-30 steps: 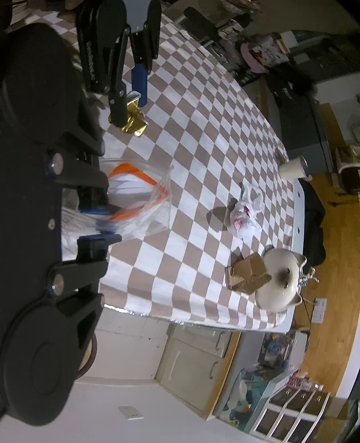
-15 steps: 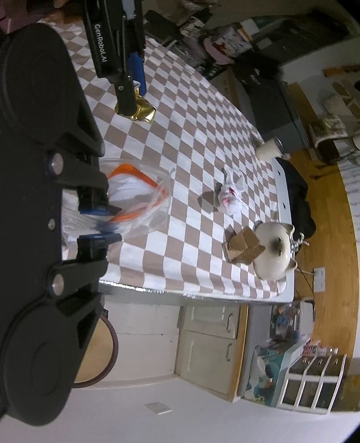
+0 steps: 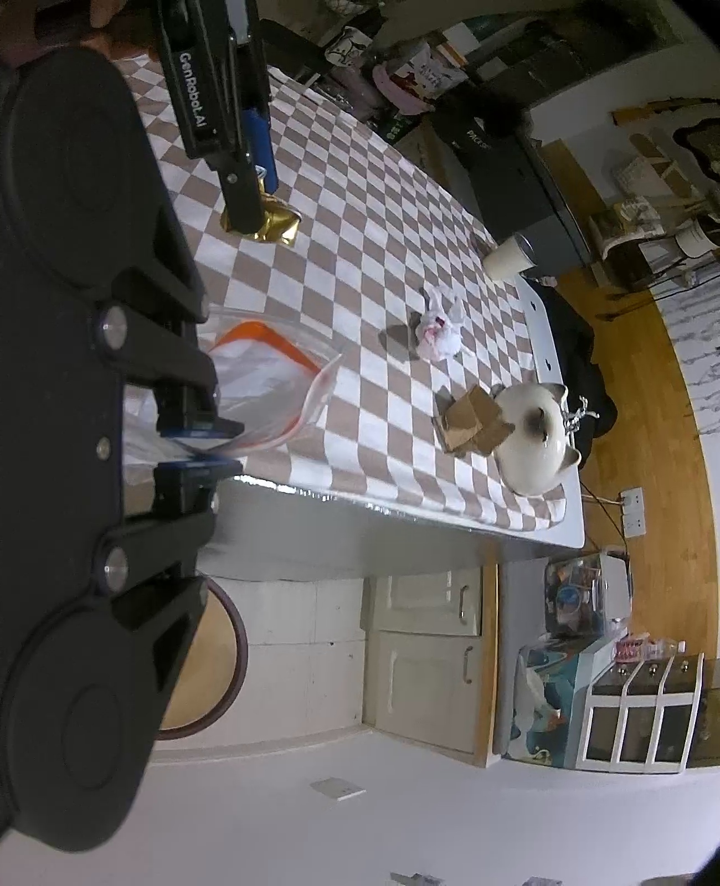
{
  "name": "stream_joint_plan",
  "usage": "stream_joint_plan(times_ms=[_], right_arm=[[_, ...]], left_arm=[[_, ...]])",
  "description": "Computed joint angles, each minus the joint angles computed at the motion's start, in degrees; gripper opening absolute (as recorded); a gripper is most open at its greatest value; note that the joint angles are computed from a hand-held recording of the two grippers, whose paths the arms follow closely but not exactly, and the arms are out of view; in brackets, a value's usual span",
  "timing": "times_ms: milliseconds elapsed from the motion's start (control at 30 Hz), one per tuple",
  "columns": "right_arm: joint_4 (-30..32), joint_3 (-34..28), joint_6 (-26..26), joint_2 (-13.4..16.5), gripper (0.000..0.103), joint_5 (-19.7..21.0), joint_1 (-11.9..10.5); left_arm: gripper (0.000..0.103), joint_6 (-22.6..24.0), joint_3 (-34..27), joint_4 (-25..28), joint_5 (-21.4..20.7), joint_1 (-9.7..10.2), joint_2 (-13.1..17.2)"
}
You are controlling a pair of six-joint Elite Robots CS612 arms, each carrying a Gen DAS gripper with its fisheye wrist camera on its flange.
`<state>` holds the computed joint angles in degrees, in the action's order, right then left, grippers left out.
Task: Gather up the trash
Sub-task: 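Carry the gold wrapper and clear zip bag over the wastebasket with both tools, then open the left tool to drop the wrapper while the right tool drops the zip bag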
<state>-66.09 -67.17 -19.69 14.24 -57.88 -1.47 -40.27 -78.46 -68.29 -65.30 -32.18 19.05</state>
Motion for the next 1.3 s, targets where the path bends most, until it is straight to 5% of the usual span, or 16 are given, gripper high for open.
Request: stream_joint_plan(times_ms=[400,1033,1300], right_arm=[[-1.5,3.8,1.2,-0.4,0.007,-2.3,-2.5],[-2.4,10.9,6.1,-0.9,0.007,-9.8,-6.6],[-2.7,16.4,9.9,-1.6,0.007,-11.6,-7.4]], left_arm=[[0.043,1.0,9.1,-5.3,-2.8,-0.25,-2.5],[0.043,4.5,33.2,-18.8,-16.8,0.2,-9.2],[0.043,2.2,45.5,-21.9,-23.1,1.24,-12.7]])
